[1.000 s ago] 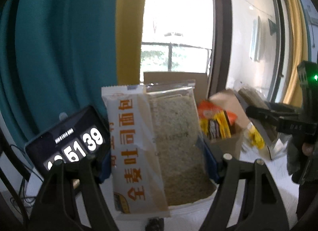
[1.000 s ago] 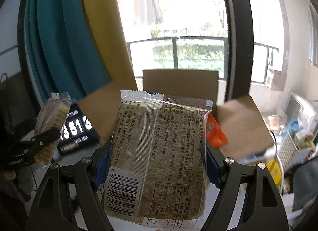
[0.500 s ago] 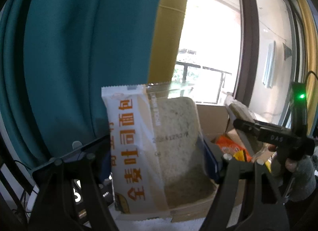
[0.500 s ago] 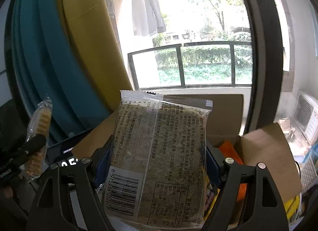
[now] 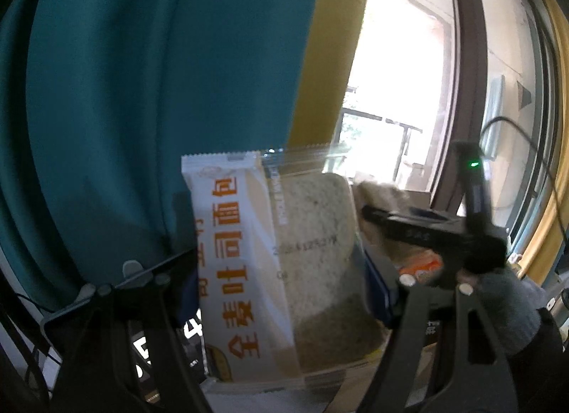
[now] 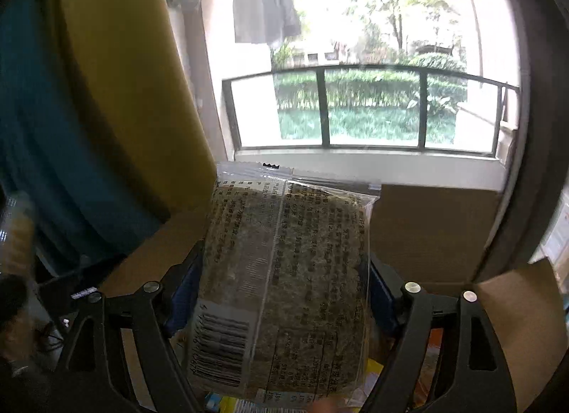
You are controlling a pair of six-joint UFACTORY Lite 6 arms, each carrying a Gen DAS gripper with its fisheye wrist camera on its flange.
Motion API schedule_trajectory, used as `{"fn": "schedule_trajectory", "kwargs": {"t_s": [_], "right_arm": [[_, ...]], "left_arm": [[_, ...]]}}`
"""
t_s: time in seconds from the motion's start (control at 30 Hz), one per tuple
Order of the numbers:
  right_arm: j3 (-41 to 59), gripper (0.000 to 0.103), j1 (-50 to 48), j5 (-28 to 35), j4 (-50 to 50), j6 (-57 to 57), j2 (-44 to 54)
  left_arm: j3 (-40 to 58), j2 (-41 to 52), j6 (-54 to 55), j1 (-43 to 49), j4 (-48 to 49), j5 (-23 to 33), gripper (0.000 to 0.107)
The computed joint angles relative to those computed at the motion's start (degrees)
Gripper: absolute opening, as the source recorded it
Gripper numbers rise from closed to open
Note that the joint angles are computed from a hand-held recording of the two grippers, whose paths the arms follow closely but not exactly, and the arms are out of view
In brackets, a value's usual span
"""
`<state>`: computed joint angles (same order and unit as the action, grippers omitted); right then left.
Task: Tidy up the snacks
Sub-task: 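Lift both bread packs and carry them over the cardboard box, then open both tools to drop the bread packs into the box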
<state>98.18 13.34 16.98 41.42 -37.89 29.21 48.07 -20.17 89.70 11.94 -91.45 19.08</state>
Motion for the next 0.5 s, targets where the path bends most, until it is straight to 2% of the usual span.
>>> {"fn": "schedule_trajectory", "kwargs": {"t_s": [0.07,0.13,0.43,0.5], "right_arm": [[-1.25,0.09,1.15,-1.64,2.23,-1.94,-0.36],[-4.25,0.09,1.21,-3.02,10.2,-9.68,-2.21],[-13.57,0.091,-1.16,-1.65,14.85,-16.89,-11.83],[-18.15,0.091,-2.45,-2.0,18.09,-20.8,-16.35]], "left_arm": [[-0.13,0.66,1.83,-2.56,-2.56,-2.47,0.075],[0.01,0.86,2.28,-3.01,-2.94,-2.87,0.075],[2.81,2.65,-0.98,-8.96,-0.53,-6.89,0.075],[2.79,2.77,-1.34,-10.98,-0.32,-7.91,0.075]]}}
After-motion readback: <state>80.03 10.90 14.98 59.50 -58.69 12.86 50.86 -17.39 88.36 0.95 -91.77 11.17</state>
